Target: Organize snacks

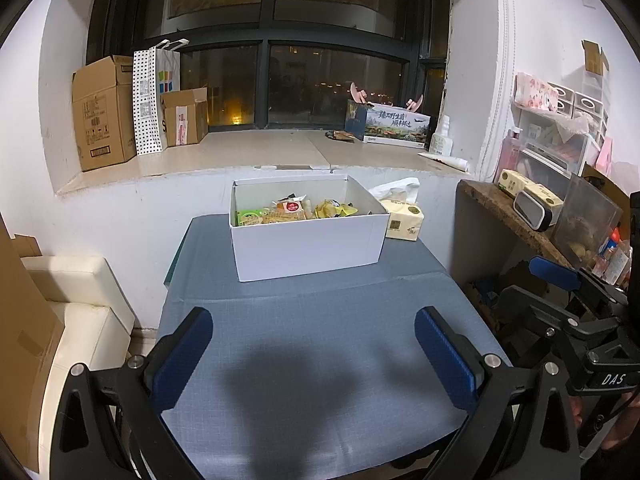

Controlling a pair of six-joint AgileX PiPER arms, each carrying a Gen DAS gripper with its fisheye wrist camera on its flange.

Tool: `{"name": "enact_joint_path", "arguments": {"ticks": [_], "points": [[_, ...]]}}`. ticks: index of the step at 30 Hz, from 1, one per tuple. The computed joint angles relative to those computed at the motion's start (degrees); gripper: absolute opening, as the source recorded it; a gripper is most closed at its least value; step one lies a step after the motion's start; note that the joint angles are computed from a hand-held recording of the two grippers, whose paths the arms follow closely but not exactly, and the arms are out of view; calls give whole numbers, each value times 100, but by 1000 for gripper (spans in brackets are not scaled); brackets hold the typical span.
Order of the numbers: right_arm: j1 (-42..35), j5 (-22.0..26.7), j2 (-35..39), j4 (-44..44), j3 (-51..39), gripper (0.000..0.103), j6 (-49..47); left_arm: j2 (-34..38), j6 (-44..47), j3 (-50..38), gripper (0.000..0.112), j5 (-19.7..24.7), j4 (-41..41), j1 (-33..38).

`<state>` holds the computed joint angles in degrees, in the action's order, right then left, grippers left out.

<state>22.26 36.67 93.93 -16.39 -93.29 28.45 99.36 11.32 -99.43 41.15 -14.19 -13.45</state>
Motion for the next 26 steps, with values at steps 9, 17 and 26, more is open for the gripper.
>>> {"name": "enact_joint_path", "arguments": {"ticks": [9, 17, 26], "points": [[9, 7, 5, -20, -3, 103, 9, -4, 42, 20, 103, -9, -36, 17], [19, -30, -4, -32, 44, 103, 18, 5, 65, 1, 103, 17, -60, 24], [20, -34, -21, -20, 76, 103, 3, 15, 61, -10, 103, 39, -79, 26]]}}
